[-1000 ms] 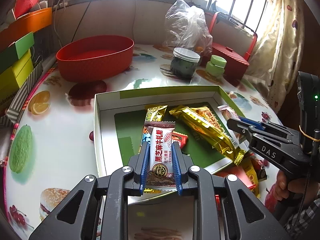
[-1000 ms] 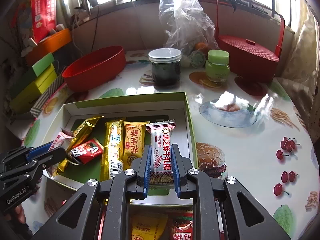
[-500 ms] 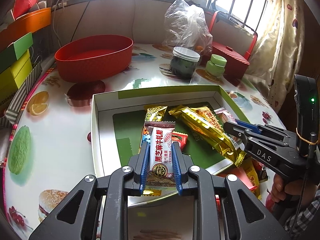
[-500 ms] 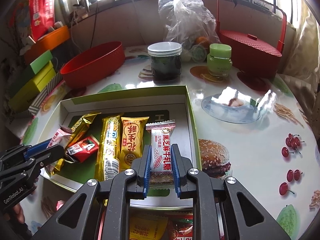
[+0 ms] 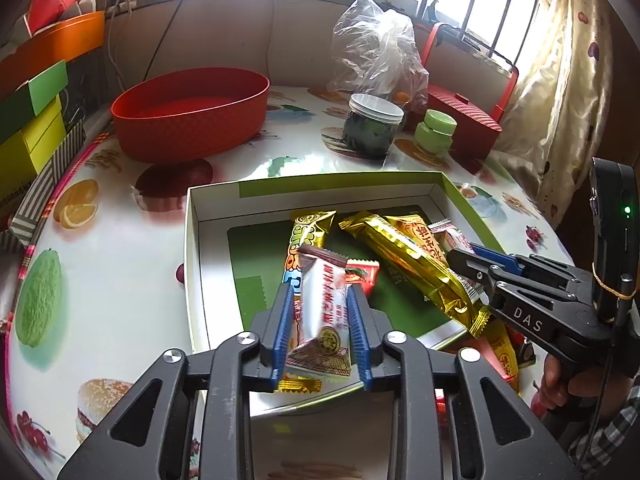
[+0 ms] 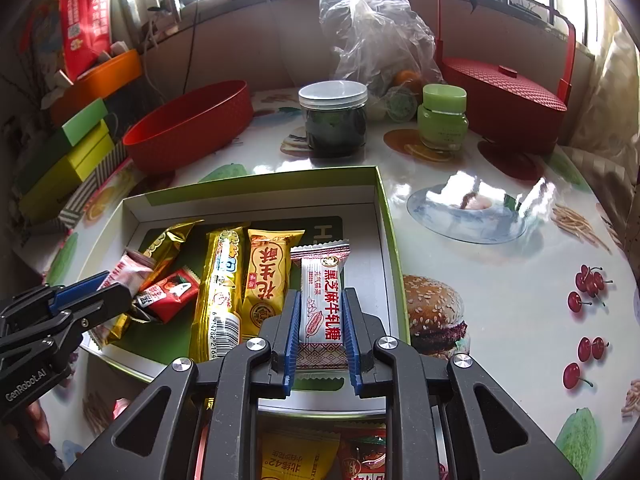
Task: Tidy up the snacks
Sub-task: 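Lower both candies into the box and open both tools, then withdraw both tools from the box toward the loose snacks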
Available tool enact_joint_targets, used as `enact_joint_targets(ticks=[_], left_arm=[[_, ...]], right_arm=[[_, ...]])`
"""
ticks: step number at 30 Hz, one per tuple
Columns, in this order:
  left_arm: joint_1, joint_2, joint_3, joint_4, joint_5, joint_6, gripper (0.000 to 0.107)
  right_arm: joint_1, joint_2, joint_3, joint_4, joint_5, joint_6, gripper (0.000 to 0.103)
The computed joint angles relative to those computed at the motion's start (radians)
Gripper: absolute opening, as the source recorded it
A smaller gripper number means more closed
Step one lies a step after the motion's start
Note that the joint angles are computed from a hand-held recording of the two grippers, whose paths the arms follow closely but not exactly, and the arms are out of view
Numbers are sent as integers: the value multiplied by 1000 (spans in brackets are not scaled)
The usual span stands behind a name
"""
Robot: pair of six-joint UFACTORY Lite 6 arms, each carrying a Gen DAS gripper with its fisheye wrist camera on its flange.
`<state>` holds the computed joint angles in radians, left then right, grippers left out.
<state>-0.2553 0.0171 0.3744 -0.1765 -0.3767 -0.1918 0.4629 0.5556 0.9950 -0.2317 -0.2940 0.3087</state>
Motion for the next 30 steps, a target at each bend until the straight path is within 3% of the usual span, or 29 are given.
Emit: enact_joint_targets(ticks=[10, 16, 19, 30], left_arm=[[-2, 1, -7, -14, 0, 6, 36], [-14, -24, -23, -36, 3, 22, 37], [-43, -65, -47, -131, 5, 95, 42], [-138, -221, -131, -397, 33, 290, 43]], right_arm=[[3, -11, -14, 15, -5, -10, 21], [9, -37, -39, 71, -9, -55, 27], [9, -55, -59, 97, -13, -73, 31], [17, -156, -169, 151, -52, -106, 36]])
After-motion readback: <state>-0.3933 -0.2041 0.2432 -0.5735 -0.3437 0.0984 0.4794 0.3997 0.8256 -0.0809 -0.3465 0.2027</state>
